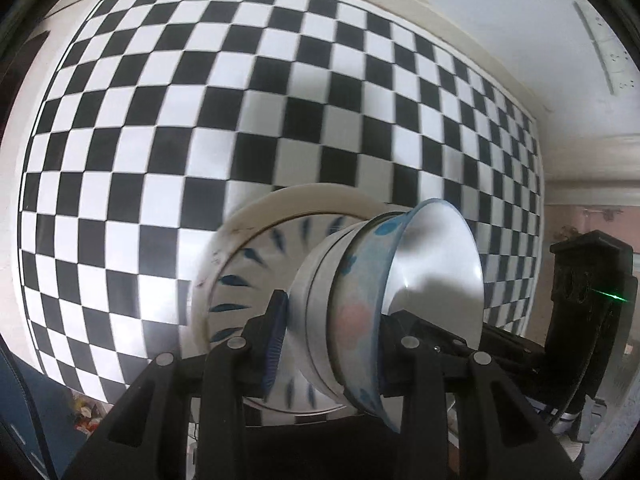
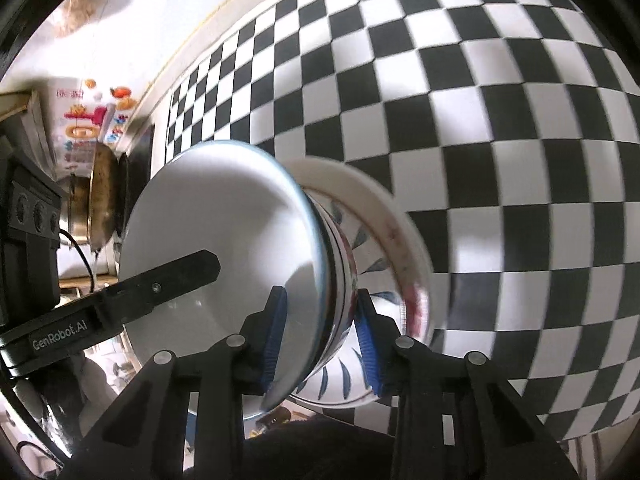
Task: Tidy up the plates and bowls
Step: 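Lower the bowl stack onto the center of the plate stack with both grippers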
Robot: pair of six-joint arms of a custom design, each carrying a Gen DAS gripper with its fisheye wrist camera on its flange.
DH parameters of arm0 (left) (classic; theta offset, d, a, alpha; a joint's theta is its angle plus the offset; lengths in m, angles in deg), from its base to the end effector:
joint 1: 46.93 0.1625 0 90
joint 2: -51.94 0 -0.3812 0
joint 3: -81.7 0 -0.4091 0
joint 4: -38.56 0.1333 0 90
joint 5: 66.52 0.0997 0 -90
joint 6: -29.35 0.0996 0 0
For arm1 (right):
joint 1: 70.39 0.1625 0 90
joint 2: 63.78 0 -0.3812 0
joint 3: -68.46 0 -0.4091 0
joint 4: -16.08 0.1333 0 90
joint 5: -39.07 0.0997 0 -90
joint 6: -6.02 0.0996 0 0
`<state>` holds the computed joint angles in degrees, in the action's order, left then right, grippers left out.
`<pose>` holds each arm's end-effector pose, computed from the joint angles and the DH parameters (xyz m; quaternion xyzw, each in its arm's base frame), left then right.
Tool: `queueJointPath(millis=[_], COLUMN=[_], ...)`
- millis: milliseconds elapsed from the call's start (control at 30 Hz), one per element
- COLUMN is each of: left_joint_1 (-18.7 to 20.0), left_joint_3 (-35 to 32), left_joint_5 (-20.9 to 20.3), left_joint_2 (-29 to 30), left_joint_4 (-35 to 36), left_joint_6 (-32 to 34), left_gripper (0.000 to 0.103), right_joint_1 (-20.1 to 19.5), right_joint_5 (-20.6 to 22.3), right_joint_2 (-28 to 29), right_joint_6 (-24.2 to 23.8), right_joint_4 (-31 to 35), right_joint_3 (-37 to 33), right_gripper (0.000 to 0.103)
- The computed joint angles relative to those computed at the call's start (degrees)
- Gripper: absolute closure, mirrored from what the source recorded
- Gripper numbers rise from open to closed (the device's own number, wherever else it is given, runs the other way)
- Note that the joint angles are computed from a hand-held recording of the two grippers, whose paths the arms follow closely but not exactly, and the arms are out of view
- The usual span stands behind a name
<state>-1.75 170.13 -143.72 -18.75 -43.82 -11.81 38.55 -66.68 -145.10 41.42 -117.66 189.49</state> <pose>-0.2875 -0.5097 0.2671 0.0554 0.9683 0.0854 0.2283 0.2558 -0.4180 0.1893 -0.1465 -0.9791 0.0935 0.1059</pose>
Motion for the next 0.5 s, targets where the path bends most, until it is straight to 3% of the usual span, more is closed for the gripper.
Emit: queueJointPath(millis=[500], left_joint_1=[1.49], left_joint_3=[1.44], left_joint_5=[-2.11], left_joint_2=[-1.37], left_joint_4=[-0.78], left_joint_6=[-0.69], left_gripper=[0.071], right_joint_1=[1.73], right_joint_5=[-3.37], right_joint_2=[3.70], right_joint_6=[0.99], right_joint_4=[4.55], right_joint_3=[-3.61], right_gripper=[0.072])
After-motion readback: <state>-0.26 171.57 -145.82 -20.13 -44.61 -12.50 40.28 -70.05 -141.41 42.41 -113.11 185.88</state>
